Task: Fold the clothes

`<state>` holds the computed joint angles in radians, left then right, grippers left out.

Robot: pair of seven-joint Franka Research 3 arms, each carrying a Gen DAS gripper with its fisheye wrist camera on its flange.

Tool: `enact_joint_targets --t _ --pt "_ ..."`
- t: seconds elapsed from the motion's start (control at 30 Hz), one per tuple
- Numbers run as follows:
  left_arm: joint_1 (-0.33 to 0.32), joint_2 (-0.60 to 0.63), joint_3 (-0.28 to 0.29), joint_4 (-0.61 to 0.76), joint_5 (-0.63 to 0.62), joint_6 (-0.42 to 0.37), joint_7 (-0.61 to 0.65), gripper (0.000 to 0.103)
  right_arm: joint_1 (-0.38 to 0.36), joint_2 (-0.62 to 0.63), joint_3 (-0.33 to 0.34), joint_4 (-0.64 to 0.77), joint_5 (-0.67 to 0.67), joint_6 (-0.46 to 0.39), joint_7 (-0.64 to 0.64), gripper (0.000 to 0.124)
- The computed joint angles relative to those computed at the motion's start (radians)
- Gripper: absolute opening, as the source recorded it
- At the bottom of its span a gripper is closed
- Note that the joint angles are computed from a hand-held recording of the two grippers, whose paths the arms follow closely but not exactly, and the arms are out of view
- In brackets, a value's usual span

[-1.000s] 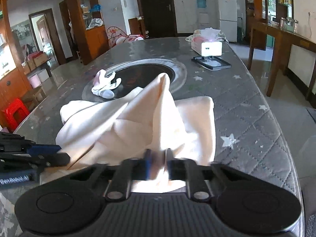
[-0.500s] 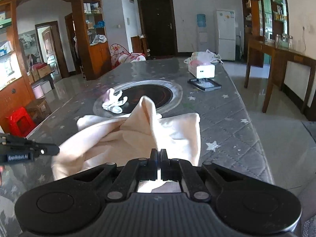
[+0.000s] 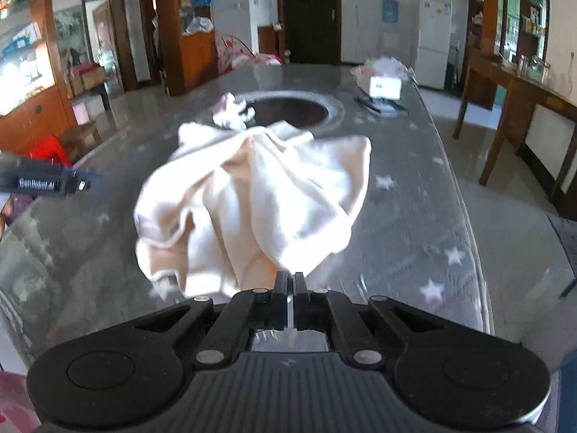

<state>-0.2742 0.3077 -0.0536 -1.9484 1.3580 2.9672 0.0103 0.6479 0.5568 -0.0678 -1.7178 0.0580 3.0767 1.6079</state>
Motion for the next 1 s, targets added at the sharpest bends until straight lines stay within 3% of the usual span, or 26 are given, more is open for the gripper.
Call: enact_joint_targets --t 0.07,0.23,0.33,0.37,0.43,0.47,0.57,0.73,0.93,1.0 --pt "-0.012 0.028 -0.003 0.04 0.001 -0.026 0.024 0.058 -0.003 -0.011 0.001 -0.014 -0.001 -0.002 -0.004 0.005" --pt "-0.029 0.134 -0.01 0.166 -0.124 -0.083 0.188 0.06 0.005 0.0 -0.019 0.007 -0.002 0.04 -0.003 0.01" --pt "-0.032 0.198 -0.013 0.229 -0.232 -0.104 0.307 0.059 -0.018 0.049 0.013 0.082 0.008 0.038 -0.038 0.027" --pt "-0.032 0.213 -0.012 0.24 -0.263 -0.106 0.337 0.056 -0.023 0.068 0.022 0.111 0.009 0.035 -0.051 0.033" --pt "-0.035 0.229 -0.004 0.246 -0.31 -0.096 0.374 0.032 -0.026 0.114 0.032 0.18 0.009 0.018 -0.078 0.033" --pt "-0.037 0.227 0.004 0.237 -0.326 -0.077 0.376 0.02 -0.033 0.141 0.044 0.221 0.011 0.001 -0.093 0.033" --pt "-0.069 0.21 0.055 0.205 -0.338 -0.026 0.351 0.011 -0.035 0.237 0.057 0.37 0.014 -0.063 -0.117 0.034" --pt "-0.126 0.152 0.138 0.139 -0.246 0.01 0.226 0.008 -0.021 0.413 0.045 0.651 0.005 -0.205 -0.1 0.034" --pt "-0.104 0.104 0.123 0.088 -0.162 0.016 0.13 0.008 -0.006 0.541 0.015 0.849 -0.036 -0.306 -0.037 0.031" --pt "-0.094 0.092 0.113 0.073 -0.137 0.016 0.106 0.008 0.006 0.545 -0.009 0.846 -0.06 -0.29 -0.008 0.014"
